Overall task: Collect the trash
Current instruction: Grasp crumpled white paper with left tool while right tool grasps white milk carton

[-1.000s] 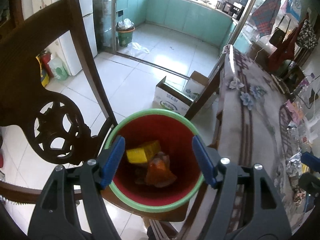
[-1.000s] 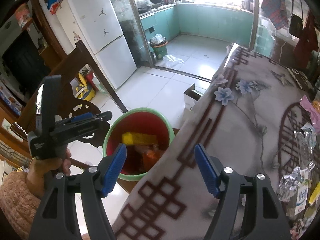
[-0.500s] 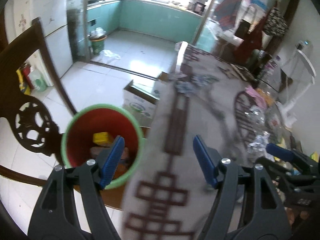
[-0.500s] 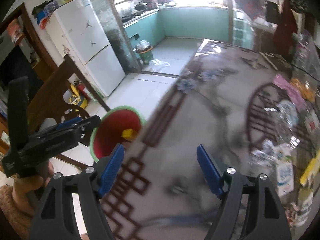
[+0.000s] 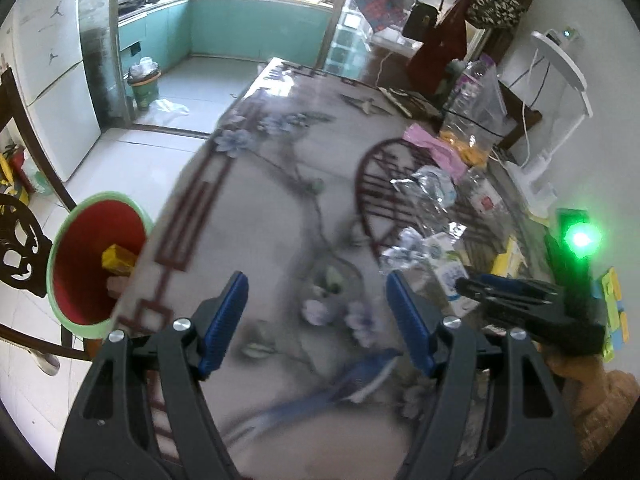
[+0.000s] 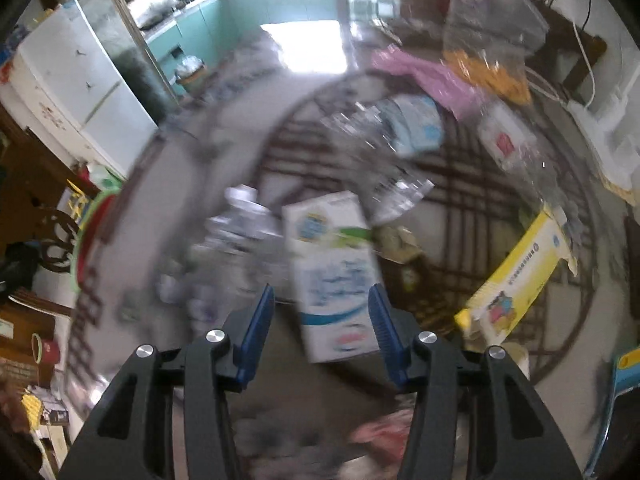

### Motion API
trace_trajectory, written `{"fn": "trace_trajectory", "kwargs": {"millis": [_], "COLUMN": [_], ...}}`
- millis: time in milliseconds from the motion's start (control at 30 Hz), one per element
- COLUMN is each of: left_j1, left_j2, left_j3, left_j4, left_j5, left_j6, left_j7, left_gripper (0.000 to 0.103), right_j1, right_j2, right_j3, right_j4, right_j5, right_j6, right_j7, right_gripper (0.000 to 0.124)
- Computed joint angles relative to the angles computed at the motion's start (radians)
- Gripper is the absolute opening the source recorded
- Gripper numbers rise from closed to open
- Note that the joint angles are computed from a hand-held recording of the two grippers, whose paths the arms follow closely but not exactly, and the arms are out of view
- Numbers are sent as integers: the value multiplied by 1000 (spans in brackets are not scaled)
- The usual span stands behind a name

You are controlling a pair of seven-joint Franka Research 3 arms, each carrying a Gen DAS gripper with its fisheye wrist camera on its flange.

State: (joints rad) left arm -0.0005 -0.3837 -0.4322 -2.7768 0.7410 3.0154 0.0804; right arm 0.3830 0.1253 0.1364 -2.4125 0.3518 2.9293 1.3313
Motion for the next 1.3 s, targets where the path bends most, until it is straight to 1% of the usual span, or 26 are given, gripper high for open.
{"fn": "trace_trajectory", "kwargs": {"millis": [100,133,167,233,300,333,400,433,467,533,600,700,733,767,867,967,1067,1133,1200,1233,1267,1300], "left_j1": [10,3,-3,-29,-54,-66,-92,-105,-117,-139,-155,-174,-182,-190,-213,-237,-258,-269,-278,-284,-281,-280], "left_j2": [33,38,51,70,92,99,124,141,153,174,203,262,292,314,393,465,535,576,598,607,611,614], "left_j3": [-38,-38,-39,-21,-5,4,24,37,46,66,84,109,120,130,161,189,214,226,244,253,251,250], "left_j4": [45,53,68,86,112,121,144,157,167,184,204,246,266,281,335,379,420,443,446,449,447,446], "left_j5": [15,23,30,42,56,64,74,75,81,89,95,115,112,112,122,100,56,17,-8,-17,-41,-62], "left_j6": [-43,-55,-74,-100,-130,-140,-159,-165,-173,-182,-180,-180,-176,-173,-155,-135,-115,-105,-61,-39,-24,-7], "left_j7": [-43,-56,-71,-86,-96,-101,-105,-100,-101,-97,-90,-75,-54,-43,-16,27,85,131,154,162,193,223], "left_gripper": [69,69,69,69,69,69,69,69,69,69,69,69,69,69,69,69,69,69,69,64,55,50], "right_j1": [-32,-49,-44,-26,-50,-48,-21,-3,7,-8,-35,-50,-62,-85,-115,-121,-116,-112,-108,-107,-105,-102], "right_j2": [33,37,39,38,36,36,49,55,64,81,95,102,99,92,62,27,3,-3,-9,-9,-12,-20], "right_j3": [20,40,35,18,50,49,25,5,-10,-6,15,27,37,55,71,58,33,16,4,0,-3,-3], "right_j4": [23,28,31,34,43,49,53,54,63,83,97,102,101,103,100,97,95,97,98,98,97,89], "right_j5": [65,119,111,70,142,149,95,48,16,20,62,97,125,177,305,406,470,481,485,488,488,493], "right_j6": [-30,-25,-24,-18,-26,-39,-22,-10,-15,-39,-54,-53,-56,-70,-78,-89,-92,-96,-100,-100,-98,-96], "right_j7": [-97,-154,-164,-155,-252,-266,-246,-210,-178,-175,-210,-232,-252,-292,-374,-425,-447,-439,-426,-427,-423,-422], "right_gripper": [48,46,47,47,48,50,52,54,55,59,61,59,56,54,53,53,53,53,53,53,53,53]}}
